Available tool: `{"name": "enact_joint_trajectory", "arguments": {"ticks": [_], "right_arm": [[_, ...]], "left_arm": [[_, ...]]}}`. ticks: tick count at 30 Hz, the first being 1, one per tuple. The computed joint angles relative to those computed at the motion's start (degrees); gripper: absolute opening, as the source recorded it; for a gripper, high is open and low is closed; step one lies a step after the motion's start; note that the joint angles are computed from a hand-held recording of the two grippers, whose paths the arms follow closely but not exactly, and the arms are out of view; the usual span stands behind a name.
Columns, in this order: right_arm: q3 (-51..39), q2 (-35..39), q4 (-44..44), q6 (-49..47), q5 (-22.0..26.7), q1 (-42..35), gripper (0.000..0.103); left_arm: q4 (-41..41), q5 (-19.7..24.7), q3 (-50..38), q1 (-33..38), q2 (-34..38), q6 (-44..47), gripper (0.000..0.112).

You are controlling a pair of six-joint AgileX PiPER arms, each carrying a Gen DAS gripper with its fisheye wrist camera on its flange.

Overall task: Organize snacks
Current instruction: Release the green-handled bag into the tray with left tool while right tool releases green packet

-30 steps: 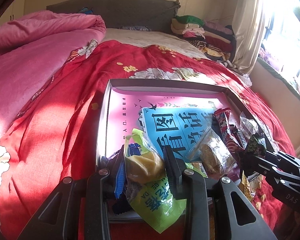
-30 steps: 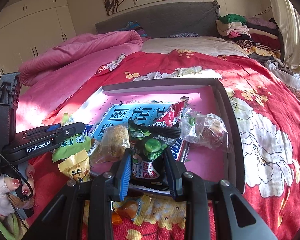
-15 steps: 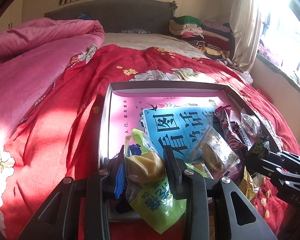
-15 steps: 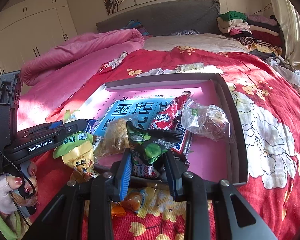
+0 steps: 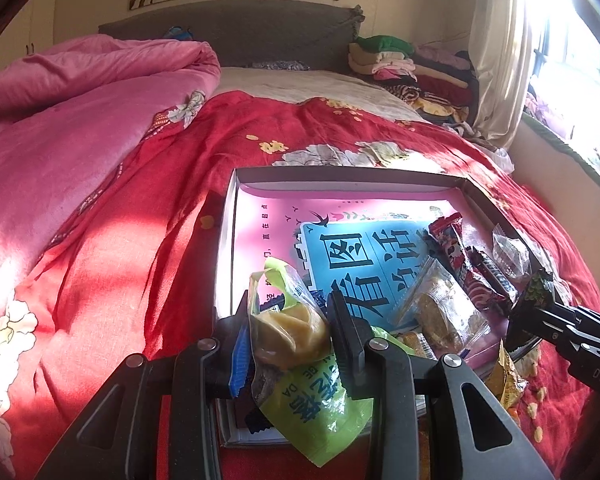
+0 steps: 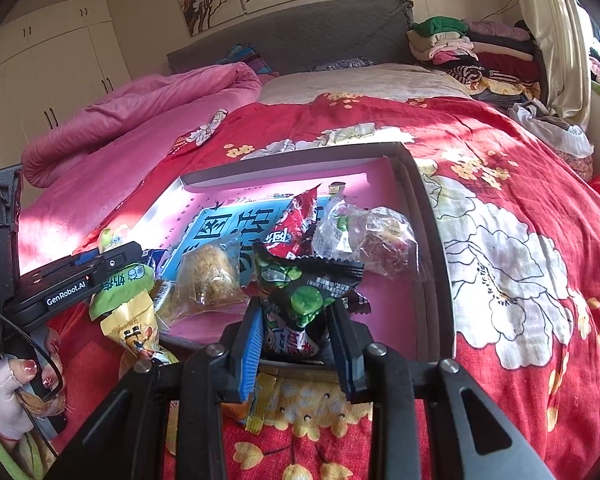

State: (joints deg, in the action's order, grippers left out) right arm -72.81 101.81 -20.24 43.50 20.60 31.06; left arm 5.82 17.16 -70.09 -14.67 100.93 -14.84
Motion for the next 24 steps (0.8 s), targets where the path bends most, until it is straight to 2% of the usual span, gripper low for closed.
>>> {"name": "enact_joint_trajectory", "arguments": {"ticks": [3, 6, 16, 24], "right_arm": [[0.18, -0.11, 1.93, -1.19, -0.6, -0.52, 0.032], [0.45, -0.27, 2.86, -2.59, -1.03, -0.57, 0.035], [0.64, -0.84, -0.57, 0.65, -0.31, 0.39, 0.044], [2.92, -3.1, -4.53, 5.71, -0.88, 0.47, 0.047]], "left_arm": [[-0.7, 0.14, -0.08, -0.21, 0.03, 0.83, 0.037], [-4.77, 0.45, -0.19, -0.04, 0.01, 4.68, 0.037], [-2.8, 0.28, -0.14, -0.54, -0.22, 3.15, 0.037], [-0.45, 0.8, -1.51, -0.2, 0.29, 0.48, 0.04]]}}
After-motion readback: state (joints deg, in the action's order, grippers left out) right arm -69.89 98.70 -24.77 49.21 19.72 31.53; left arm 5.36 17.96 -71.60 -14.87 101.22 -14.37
